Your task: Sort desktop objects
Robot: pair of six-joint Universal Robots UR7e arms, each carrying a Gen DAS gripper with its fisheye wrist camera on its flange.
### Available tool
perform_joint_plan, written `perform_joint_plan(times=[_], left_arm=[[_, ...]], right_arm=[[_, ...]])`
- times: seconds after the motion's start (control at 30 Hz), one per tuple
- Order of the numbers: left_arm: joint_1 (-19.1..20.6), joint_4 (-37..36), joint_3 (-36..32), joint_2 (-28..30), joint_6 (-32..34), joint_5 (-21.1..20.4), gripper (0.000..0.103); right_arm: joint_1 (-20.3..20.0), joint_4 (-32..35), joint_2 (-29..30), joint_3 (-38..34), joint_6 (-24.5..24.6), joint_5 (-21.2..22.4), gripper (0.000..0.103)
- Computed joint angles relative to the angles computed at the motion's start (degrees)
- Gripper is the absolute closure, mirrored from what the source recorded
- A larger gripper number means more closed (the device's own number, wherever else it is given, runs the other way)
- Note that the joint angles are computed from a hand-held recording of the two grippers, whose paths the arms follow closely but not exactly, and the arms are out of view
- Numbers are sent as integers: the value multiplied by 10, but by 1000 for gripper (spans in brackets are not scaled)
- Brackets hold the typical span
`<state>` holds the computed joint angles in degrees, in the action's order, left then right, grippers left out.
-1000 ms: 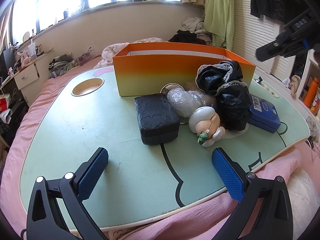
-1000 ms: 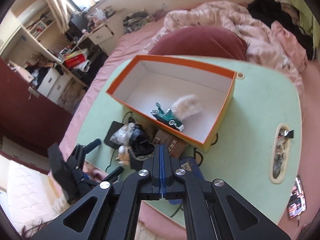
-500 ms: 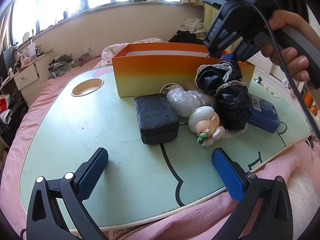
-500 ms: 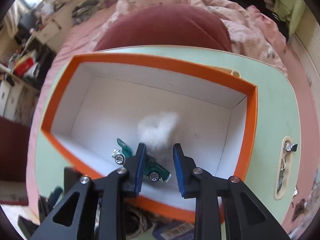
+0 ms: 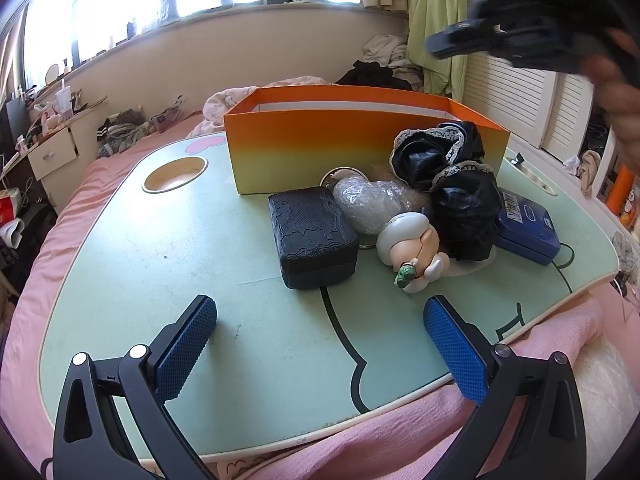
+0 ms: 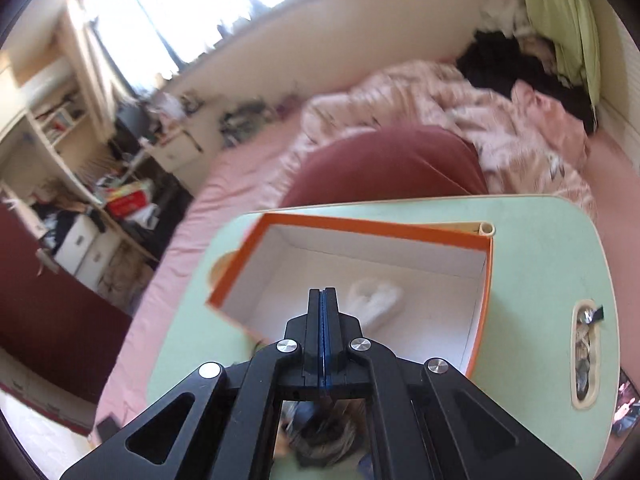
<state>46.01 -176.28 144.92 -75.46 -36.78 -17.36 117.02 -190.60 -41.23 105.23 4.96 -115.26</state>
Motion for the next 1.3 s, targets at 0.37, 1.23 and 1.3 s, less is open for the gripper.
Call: perform_joint_plan(times=[0.37,1.23,1.3], left_arm=[[0,3,0,1,-7,3,0],[2,80,-9,3,-130,48,0],[2,79,-9,3,-129,48,0]], right_arm=[[-40,-81,-17,139,-20,103,100],[-39,391,129,-245,107,-159,73],[-40,327,117,-216,84,-131,74]])
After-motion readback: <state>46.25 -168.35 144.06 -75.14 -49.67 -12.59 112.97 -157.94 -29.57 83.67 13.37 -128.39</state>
